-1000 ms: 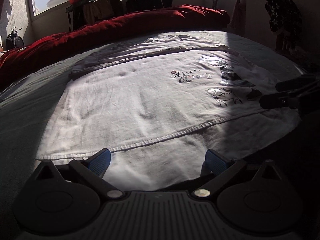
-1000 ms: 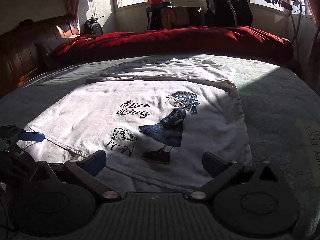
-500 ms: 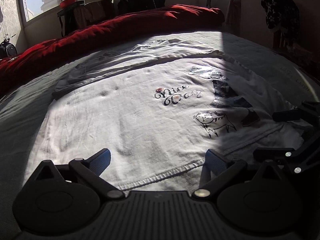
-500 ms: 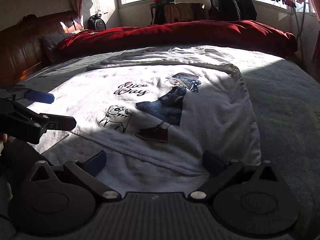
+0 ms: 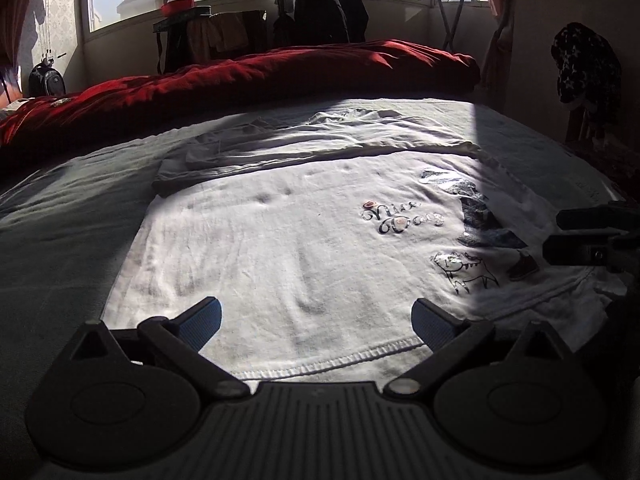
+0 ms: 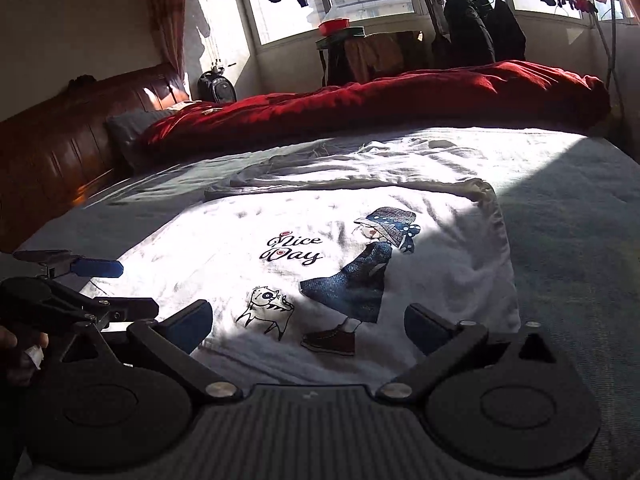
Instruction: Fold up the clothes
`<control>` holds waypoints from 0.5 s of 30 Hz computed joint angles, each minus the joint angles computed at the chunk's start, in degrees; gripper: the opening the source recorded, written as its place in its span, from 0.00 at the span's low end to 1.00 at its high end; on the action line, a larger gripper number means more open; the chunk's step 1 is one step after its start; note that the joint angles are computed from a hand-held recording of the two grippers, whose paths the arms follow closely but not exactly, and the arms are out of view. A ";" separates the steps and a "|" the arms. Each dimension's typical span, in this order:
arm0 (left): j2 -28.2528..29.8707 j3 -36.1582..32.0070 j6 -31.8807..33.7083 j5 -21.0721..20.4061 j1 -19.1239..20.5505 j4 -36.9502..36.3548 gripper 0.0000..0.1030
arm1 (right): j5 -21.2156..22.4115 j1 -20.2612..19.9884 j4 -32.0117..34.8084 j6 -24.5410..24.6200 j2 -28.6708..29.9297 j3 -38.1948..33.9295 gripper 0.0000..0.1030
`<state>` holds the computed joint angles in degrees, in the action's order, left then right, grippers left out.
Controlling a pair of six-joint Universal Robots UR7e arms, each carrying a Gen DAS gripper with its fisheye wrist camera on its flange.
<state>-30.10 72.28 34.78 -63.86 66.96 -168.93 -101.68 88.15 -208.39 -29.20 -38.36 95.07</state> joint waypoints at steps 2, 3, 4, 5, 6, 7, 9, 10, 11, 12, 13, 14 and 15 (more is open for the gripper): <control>1.12 -2.76 -2.74 0.95 0.58 2.78 0.98 | 1.11 -0.09 3.24 1.58 1.49 -3.52 1.00; 1.52 -3.86 -4.27 1.31 0.96 4.52 0.98 | 1.95 -0.24 5.11 2.70 2.31 -5.37 1.00; 1.52 -3.86 -4.73 1.98 1.19 5.30 0.98 | 2.48 -0.39 6.91 4.02 3.02 -6.85 1.00; 1.45 -3.64 -4.96 2.71 1.39 5.88 0.98 | 2.38 -0.56 8.57 5.77 3.46 -7.52 1.00; 1.39 -3.45 -5.20 3.44 1.59 6.48 0.98 | 2.58 -0.80 9.76 7.16 3.75 -7.73 1.00; 0.73 -2.14 -4.91 2.93 1.81 5.42 0.98 | 3.08 -1.11 9.22 7.29 3.73 -6.70 1.00; -0.66 -0.19 -4.12 2.81 1.73 5.28 0.98 | 3.30 -1.31 5.66 5.49 3.46 -3.42 1.00; -1.33 0.71 -3.72 2.82 1.67 5.35 0.98 | 3.36 -1.30 4.91 4.94 2.77 -1.47 1.00; -1.64 0.88 -3.55 2.75 1.39 5.80 0.98 | 3.41 -1.29 4.17 4.39 2.10 0.45 1.00; -1.87 0.90 -3.42 2.65 1.07 6.34 0.98 | 3.37 -1.23 3.57 3.88 1.51 2.09 1.00; -2.10 0.90 -3.29 2.55 0.75 6.90 0.98 | 3.13 -1.07 3.20 3.42 0.99 3.24 1.00; -2.12 0.65 -2.79 0.91 0.50 6.93 0.98 | 2.85 -0.85 2.95 3.27 0.36 4.30 1.00; -2.07 0.33 -2.23 -1.07 0.27 6.86 0.98 | 2.67 -0.63 3.05 3.77 -0.36 5.17 1.00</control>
